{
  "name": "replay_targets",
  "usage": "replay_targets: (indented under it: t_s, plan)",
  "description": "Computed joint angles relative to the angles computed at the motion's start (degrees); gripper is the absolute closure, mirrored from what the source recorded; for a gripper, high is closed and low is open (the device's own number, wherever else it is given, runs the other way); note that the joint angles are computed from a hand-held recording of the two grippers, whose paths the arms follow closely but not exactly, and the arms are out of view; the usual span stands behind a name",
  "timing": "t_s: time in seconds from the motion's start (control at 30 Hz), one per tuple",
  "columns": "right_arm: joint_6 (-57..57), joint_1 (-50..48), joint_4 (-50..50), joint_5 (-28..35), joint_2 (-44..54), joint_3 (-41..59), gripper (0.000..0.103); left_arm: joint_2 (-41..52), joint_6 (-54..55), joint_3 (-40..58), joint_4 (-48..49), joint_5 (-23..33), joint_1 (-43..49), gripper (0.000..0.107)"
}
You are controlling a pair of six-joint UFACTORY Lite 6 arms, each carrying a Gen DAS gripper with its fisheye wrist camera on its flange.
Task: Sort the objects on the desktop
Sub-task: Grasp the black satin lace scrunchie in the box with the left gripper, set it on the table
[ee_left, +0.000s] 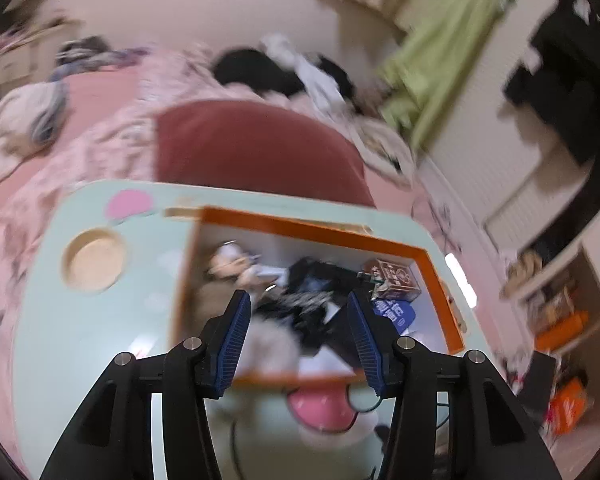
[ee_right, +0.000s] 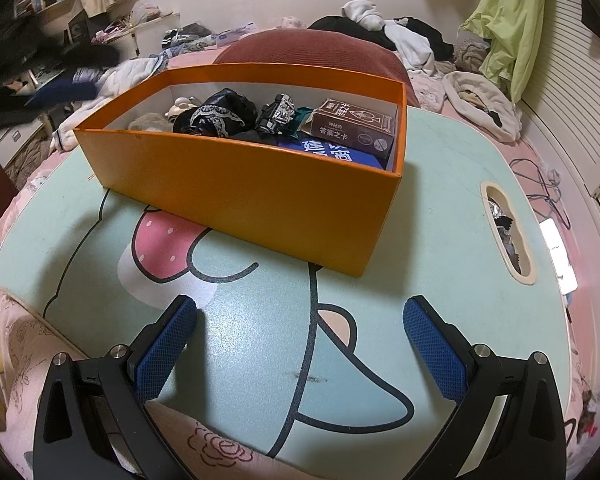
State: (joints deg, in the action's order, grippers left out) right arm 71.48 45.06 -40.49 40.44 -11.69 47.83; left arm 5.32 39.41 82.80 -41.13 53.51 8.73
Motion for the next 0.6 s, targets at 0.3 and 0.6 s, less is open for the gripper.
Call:
replay_targets:
  t_s: [0.3,0.6]
  plan:
    - [1.63,1.02,-0.67,0.5,-0.28,-0.56,0.001,13.79,-11.94,8.18,14.44,-9.36,-13.85,0.09]
    - [3.31,2.15,-1.31,0.85,-0.3,-1.01,0.0,-11.64,15.36,-7.15,-20.58,8.73,13.66,0.091]
